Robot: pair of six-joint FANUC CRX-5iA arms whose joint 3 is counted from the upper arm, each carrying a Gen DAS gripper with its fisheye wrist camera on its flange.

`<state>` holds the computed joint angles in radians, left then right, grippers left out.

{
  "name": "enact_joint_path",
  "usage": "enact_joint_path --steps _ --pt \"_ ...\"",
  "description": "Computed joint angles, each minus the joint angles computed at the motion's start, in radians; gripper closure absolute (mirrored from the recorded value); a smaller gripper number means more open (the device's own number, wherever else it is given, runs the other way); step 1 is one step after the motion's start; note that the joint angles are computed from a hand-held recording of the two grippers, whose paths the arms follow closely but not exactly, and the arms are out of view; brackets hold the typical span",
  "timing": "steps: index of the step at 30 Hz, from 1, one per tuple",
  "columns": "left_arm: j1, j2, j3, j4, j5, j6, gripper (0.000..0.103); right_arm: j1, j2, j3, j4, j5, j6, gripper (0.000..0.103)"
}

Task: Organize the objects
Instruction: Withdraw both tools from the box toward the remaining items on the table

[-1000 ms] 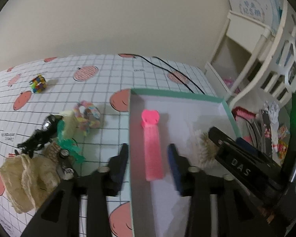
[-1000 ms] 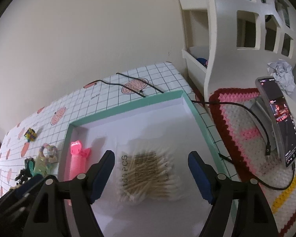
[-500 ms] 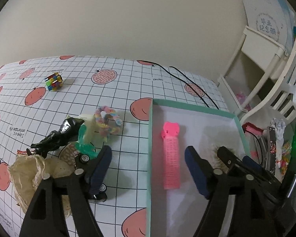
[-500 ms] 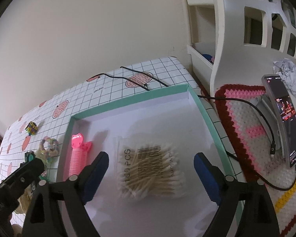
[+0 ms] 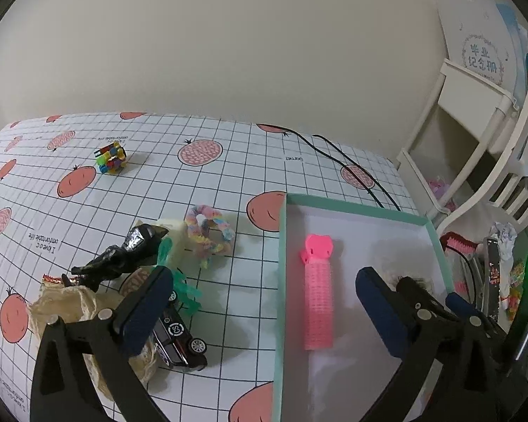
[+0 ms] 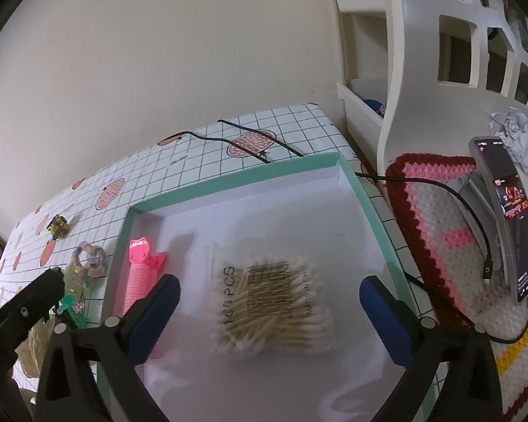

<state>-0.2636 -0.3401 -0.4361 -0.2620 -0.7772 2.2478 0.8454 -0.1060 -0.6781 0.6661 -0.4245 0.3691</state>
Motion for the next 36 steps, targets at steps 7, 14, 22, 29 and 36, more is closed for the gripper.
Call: enact_joint_path --steps 7,14,22,29,36 --pt "-0.019 0.005 0.018 -0.051 -0.021 0.044 0.0 0.007 -0.003 0.001 -0.002 -0.002 0.014 0.0" --pt "-0.021 -0.02 0.016 -0.063 -0.025 0.051 0.0 0.023 -0.016 0.004 0.001 -0.025 0.004 0.0" --pt "0.011 -0.1 -0.008 -0.046 -0.048 0.018 0.0 0.059 -0.074 -0.02 0.072 -0.046 -0.087 0.0" --pt "0.143 -0.23 -0.09 0.083 -0.041 -0.106 0.0 0.125 -0.116 -0.026 0.069 -0.068 -0.073 0.0" --pt "0.355 -0.329 -0.157 0.25 -0.119 -0.296 0.0 0.186 -0.113 -0.013 0.09 -0.052 -0.094 0.0"
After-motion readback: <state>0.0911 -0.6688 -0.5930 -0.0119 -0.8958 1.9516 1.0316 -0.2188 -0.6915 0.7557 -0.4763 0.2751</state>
